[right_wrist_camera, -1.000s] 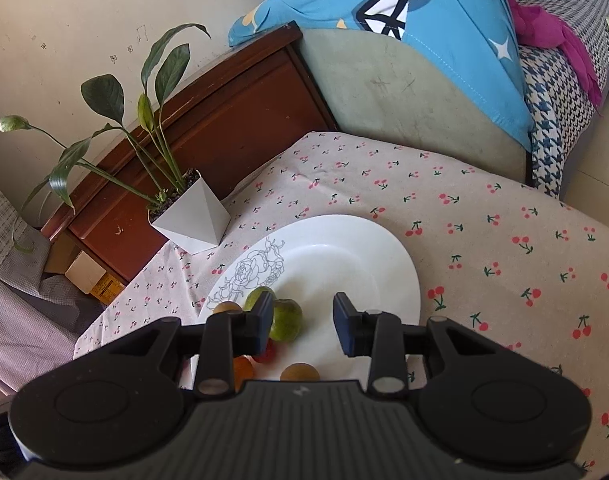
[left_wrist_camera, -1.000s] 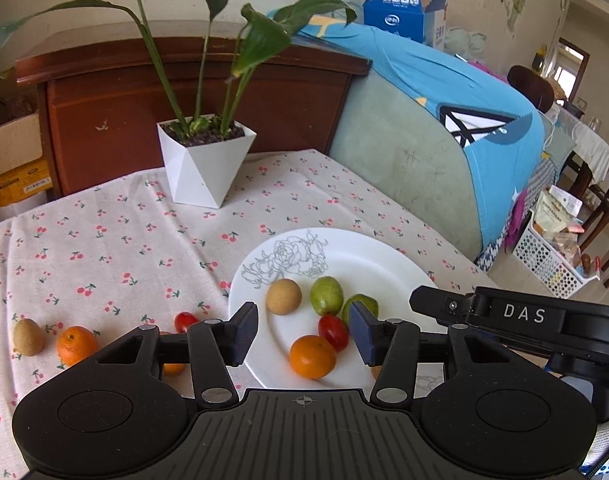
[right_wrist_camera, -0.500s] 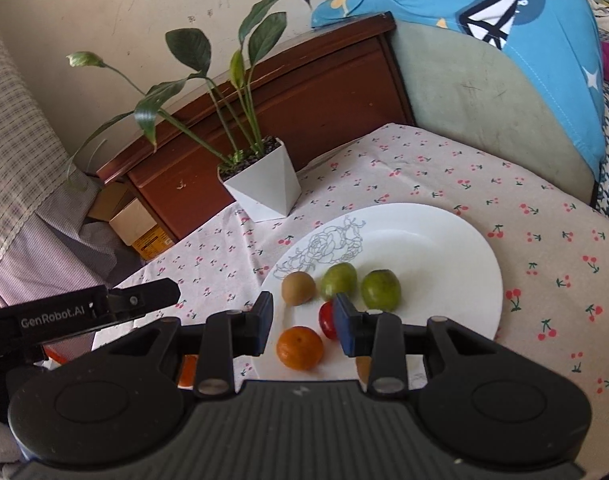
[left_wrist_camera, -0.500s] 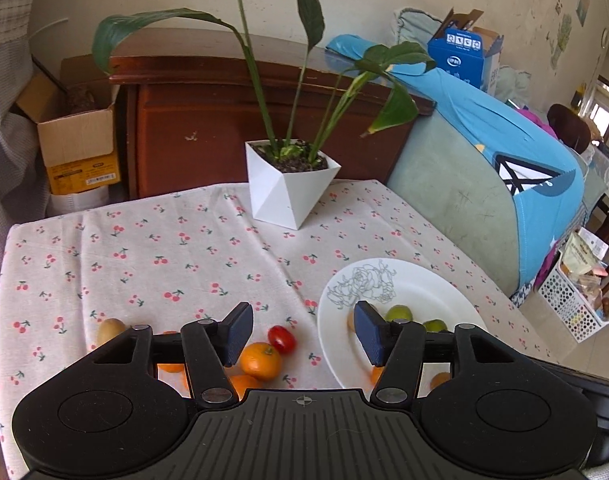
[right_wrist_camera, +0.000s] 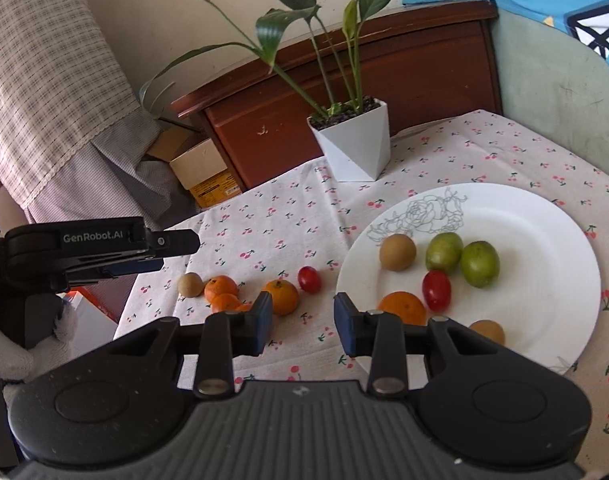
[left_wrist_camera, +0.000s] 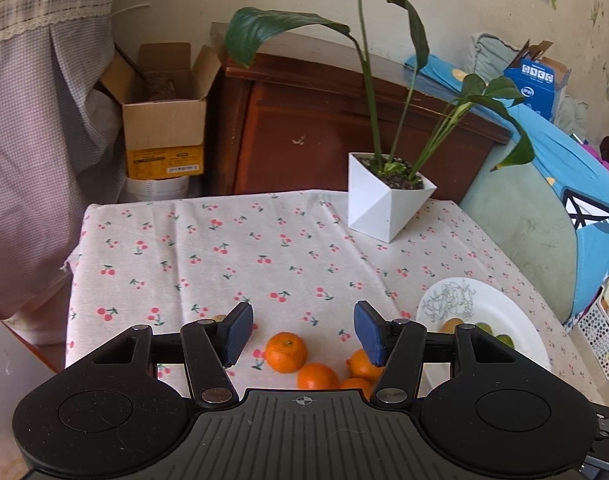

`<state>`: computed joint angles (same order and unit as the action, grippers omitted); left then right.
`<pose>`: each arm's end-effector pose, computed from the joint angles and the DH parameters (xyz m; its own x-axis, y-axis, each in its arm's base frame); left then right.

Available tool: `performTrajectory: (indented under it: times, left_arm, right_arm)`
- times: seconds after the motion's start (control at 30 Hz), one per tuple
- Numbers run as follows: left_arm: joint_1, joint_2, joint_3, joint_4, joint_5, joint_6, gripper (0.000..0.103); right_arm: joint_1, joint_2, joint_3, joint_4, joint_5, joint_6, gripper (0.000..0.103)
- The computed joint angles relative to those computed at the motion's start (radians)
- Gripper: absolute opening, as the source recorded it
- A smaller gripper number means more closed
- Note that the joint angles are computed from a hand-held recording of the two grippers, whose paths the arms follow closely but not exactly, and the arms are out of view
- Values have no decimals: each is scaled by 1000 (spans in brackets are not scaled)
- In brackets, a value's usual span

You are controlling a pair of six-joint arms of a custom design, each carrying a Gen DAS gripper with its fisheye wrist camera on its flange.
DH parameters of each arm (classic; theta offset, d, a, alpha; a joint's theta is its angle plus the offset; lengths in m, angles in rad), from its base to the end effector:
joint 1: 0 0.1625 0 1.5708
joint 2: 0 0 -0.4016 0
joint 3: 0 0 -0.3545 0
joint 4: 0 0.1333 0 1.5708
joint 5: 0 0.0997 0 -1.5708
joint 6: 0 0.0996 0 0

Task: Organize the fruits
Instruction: 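Move both open tools back toward the remaining fruit, left toward a kiwi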

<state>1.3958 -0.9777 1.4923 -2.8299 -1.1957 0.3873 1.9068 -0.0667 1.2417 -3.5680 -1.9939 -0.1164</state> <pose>0.0507 -0.6885 0.3204 -0.8401 0.1972 -0.5054 0.4809 0.7017 -0.5257 0.3087 -0.6037 -0.1266 -0.9275 -0.0912 0.3626 -0.3344 0.6363 -0.6952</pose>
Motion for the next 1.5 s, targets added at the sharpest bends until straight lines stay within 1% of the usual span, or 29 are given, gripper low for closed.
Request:
performTrajectory:
  times: [0.17, 0.27, 0.37, 0.4, 0.5, 0.67, 0.77, 0.9, 1.1, 1.17, 1.2, 1.4, 1.43, 1.5]
  left_arm:
    - [22, 14, -26, -12, 47, -19, 55]
    - [35, 30, -39, -35, 72, -17, 55]
    - [47, 44, -49, -45, 74, -8, 55]
    - [51, 48, -52, -43, 71, -10, 55]
    - [58, 62, -62, -50, 70, -5, 55]
    - [66, 88, -81, -72, 56, 4, 54]
    - [66, 103, -86, -86, 69, 23, 54]
    - [70, 115, -95, -85, 64, 24, 52]
    - [68, 127, -84, -137, 78, 78, 51]
    - [67, 130, -79, -154, 82, 95, 47]
    - [68, 130, -78, -158, 82, 99, 42]
    - [70, 124, -71, -151, 65, 101, 28]
    - [69, 123, -68, -155, 64, 106, 26]
    - [68, 122, -61, -162, 63, 114, 24]
  right_arm:
    - [0, 25, -44, 63, 30, -9, 36]
    - [3, 44, -74, 88, 33, -33, 36]
    - [3, 60, -103, 113, 30, -42, 37]
    - [2, 65, -110, 120, 32, -42, 39]
    - [2, 81, -135, 134, 25, -46, 41]
    - [3, 104, -172, 146, 12, -61, 41]
    - [4, 117, -192, 151, 2, -77, 41]
    - [7, 134, -218, 158, -4, -95, 41]
    - [10, 165, -267, 164, -21, -129, 41]
    - [10, 174, -283, 163, -25, -136, 41]
    - [10, 177, -288, 164, -25, -136, 41]
    - [12, 190, -312, 167, -32, -152, 41]
    - [13, 191, -314, 168, -35, -158, 39]
    - [16, 193, -318, 172, -43, -173, 31]
